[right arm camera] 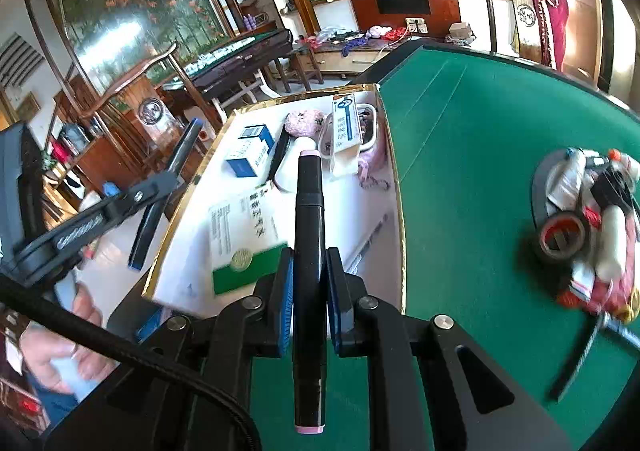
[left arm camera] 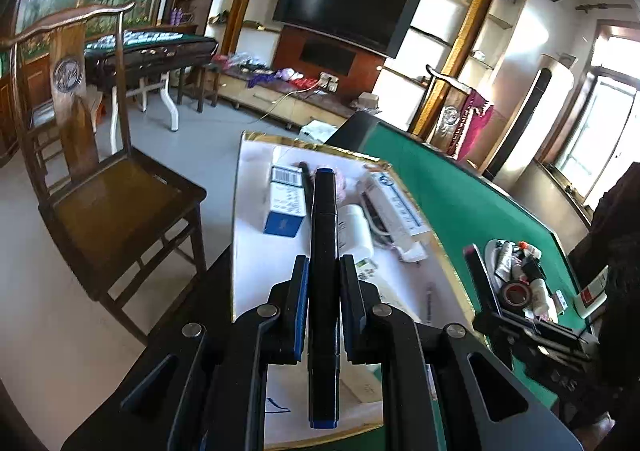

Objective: Organize objects
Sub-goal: 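Lower both markers into the white tray and open both grippers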

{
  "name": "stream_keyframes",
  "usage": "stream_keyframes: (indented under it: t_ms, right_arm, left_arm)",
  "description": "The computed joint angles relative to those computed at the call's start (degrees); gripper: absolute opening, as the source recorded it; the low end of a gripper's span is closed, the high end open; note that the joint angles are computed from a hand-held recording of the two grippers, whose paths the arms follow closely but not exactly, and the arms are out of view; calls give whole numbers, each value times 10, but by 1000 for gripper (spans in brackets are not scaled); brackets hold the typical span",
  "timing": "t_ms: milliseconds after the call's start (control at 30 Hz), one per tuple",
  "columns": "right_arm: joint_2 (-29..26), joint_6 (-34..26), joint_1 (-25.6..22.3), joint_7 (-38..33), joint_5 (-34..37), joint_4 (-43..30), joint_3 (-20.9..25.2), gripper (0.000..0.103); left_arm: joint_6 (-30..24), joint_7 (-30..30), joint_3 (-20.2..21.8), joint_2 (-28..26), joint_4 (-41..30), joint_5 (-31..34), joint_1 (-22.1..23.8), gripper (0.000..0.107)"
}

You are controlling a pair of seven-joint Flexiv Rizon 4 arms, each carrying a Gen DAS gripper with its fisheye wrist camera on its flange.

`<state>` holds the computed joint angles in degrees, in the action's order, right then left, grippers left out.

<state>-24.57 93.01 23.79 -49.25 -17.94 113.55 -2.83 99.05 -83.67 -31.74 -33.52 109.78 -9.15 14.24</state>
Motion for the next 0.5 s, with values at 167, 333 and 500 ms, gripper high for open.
stream_keyframes:
  t_ms: [167, 333, 500]
  right_arm:
    - [-47, -55, -53, -11, 21, -64, 58, 13]
    - [-76, -84, -58, -17, 31, -96, 70, 13]
    - [-92, -106, -48, -7, 28, -122, 58, 13]
  left_arm:
    - [-13, 2, 8, -12, -8, -7, -7, 12]
    - [-22, 2, 31, -15, -13, -22, -27, 12]
    - [-28, 3, 48, -15, -14, -35, -44, 12]
